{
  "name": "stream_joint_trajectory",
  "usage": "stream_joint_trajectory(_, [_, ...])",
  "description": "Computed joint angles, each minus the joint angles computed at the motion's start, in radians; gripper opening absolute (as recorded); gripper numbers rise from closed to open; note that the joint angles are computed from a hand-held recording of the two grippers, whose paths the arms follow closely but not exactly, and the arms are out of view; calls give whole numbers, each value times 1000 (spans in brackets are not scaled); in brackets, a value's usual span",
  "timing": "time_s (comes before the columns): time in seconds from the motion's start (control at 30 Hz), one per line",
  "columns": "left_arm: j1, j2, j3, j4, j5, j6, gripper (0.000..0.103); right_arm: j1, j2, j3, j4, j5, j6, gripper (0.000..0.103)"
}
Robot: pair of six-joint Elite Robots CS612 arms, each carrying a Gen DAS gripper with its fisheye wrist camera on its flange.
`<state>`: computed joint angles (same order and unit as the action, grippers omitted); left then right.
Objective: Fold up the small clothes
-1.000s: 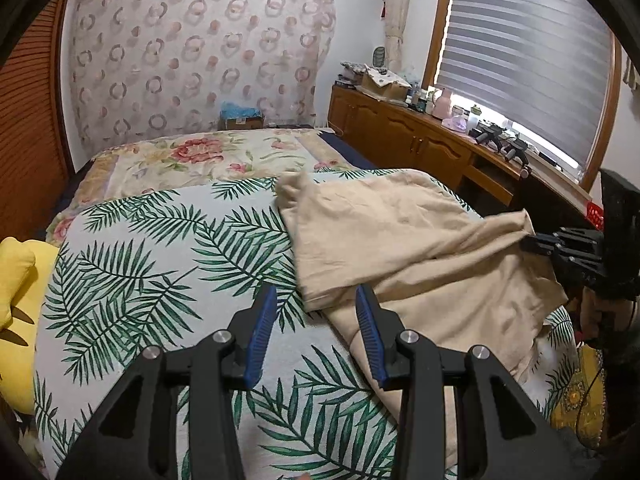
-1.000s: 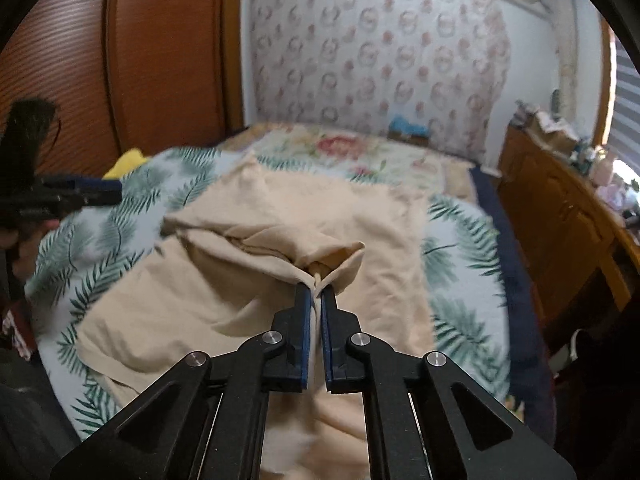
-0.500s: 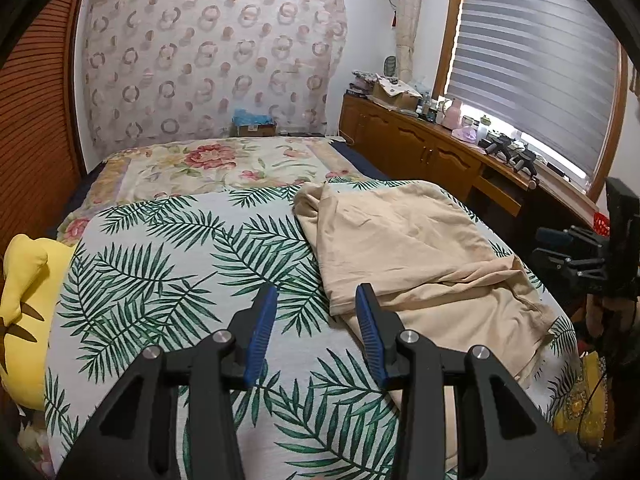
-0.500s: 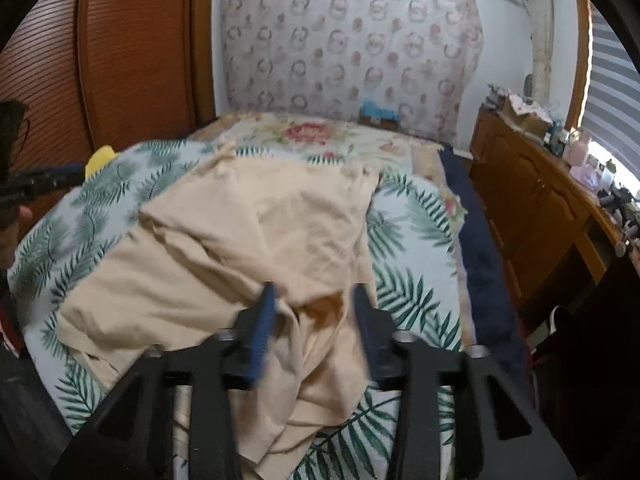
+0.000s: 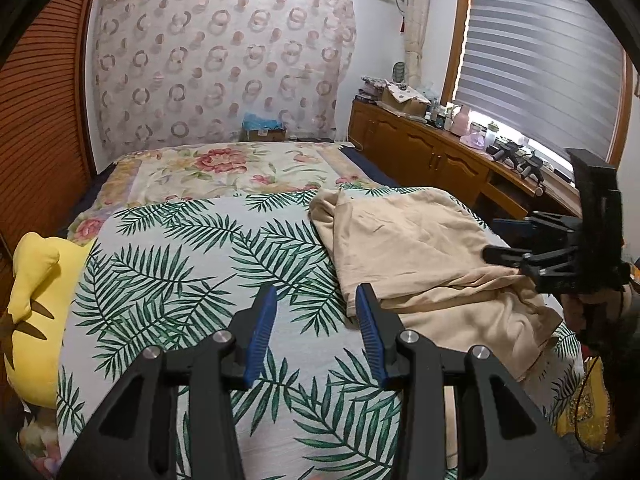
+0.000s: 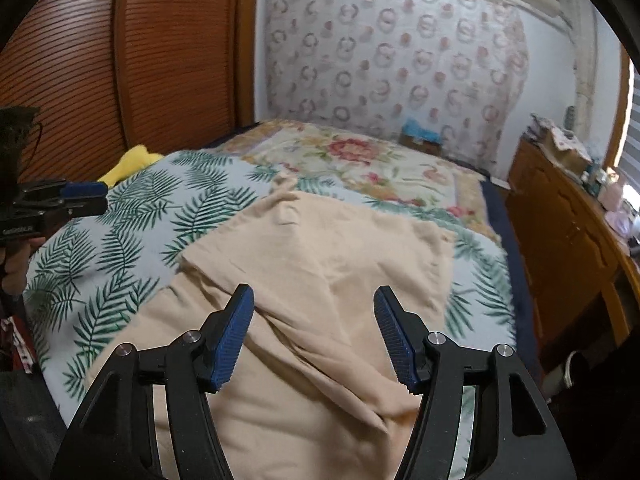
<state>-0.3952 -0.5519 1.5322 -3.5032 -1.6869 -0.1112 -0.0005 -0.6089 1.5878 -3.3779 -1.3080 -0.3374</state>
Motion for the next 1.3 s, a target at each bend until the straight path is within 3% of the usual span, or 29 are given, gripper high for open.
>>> stream_joint_trajectory(0.53, [9,9,2,-19,9,-34,39,80,90,-215,335,75,-132,64])
stream_joint_trajectory(0.77, [10,11,2,-10,3,-32,39,112,127,-289,445,33,-193,64])
stream_joint_trajectory(0.9, [9,15,-1,-4,-4,-31,39,113,140,-307,462,-2,-183,64])
stream_joint_trajectory(0.97, [7,14,0,0,-6,-29,39,108,143,-312,465,5,-168,53])
stream_joint_trajectory(1.03, [6,14,1,1,-7,-25,39,102,143,-311,458,21,-157,24])
stream_joint_trajectory(1.1, [5,14,1,2,-7,-23,39,90,136,-303,447,60,-139,12])
stream_joint_trajectory(1.13, [5,14,1,2,-8,-22,39,84,132,-297,430,78,-129,7])
stream_joint_trajectory(1.3, [4,16,-2,8,-11,-25,39,53,106,-266,299,111,-59,6])
